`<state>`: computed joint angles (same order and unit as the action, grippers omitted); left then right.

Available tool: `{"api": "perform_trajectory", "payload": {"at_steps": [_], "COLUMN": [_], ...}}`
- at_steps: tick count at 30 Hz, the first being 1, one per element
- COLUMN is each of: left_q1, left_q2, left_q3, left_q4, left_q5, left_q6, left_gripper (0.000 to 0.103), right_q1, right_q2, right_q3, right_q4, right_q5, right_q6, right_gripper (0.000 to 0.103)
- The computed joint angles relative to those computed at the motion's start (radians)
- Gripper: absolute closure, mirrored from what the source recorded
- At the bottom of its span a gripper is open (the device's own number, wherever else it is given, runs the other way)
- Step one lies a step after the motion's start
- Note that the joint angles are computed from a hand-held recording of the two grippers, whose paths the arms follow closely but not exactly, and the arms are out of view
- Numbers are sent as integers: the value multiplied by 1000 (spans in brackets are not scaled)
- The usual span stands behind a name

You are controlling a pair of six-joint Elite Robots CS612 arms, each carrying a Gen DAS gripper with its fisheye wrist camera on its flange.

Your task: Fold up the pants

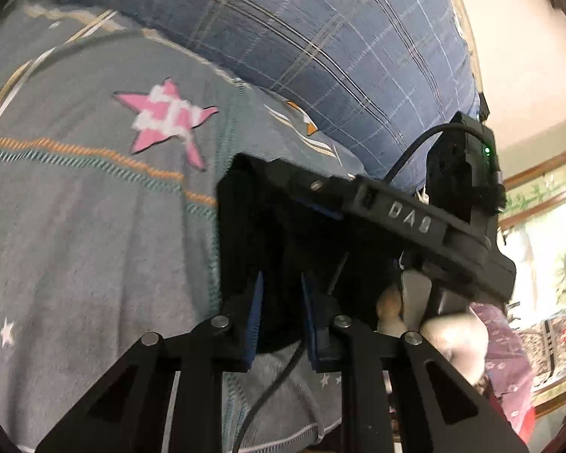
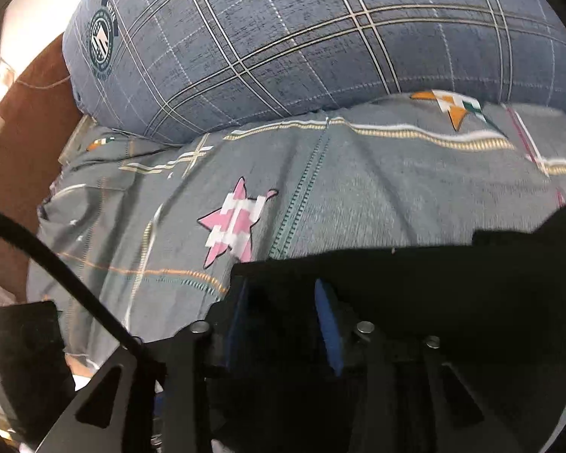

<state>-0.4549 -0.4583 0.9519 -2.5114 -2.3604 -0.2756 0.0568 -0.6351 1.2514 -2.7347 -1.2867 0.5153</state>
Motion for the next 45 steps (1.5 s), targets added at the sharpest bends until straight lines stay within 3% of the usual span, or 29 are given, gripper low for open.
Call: {"api": "perform_trajectory", "payload": {"at_steps": [3,5,8,12,18,19,21,23,24,25,27,31,33,34,37,38,41,43,45], "left_q1": [13,16,22,27,37,38,38,37,37,37,38,41,41,40,36,35,33,34,37], "left_q2": [-18,-37,-58,-63,-55,-53,-55,-59,-59,-60,-62,-66,-71,-75,-89,-93,-107,-113,-117], "left_q3": [47,82,123,132,129,129,131,134,134,134,137,146,154,158,176,180,199,208,214], "left_q4": [-63,-106,-168,-200,-226,-233,-236,-231,-230,-229,-233,-247,-259,-261,-265,-262,-263,-269,-277], "left_q5": [-19,10,47,84,99,95,97,104,105,106,111,109,110,113,124,126,143,147,149], "left_q6": [-22,-30,-55,-79,-144,-159,-162,-155,-153,-152,-154,-166,-168,-164,-147,-139,-126,-125,-132], "left_gripper": [84,84,84,80,78,78,78,78,77,76,75,75,75,75,73,72,69,67,64], "right_q1": [-15,-30,-40,-30,42,49,61,81,81,77,75,39,27,24,15,14,12,16,11], "right_q2": [-12,-37,-64,-84,-100,-98,-96,-104,-107,-108,-116,-134,-140,-137,-96,-72,-3,5,7], "right_q3": [21,77,128,180,200,199,204,208,209,211,223,265,268,258,184,144,66,64,81], "right_q4": [-39,-163,-247,-278,-234,-217,-200,-171,-153,-133,-149,-311,-365,-374,-315,-260,-191,-243,-348], "right_q5": [46,76,99,131,-62,-68,-36,-35,5,61,75,97,16,-28,-59,-51,69,81,183], "right_q6": [27,74,123,133,-61,-80,-119,-213,-242,-255,-252,-109,-26,15,104,125,180,188,229], "right_gripper": [59,59,59,62,62,61,61,61,61,61,61,61,61,61,59,55,50,48,48]}}
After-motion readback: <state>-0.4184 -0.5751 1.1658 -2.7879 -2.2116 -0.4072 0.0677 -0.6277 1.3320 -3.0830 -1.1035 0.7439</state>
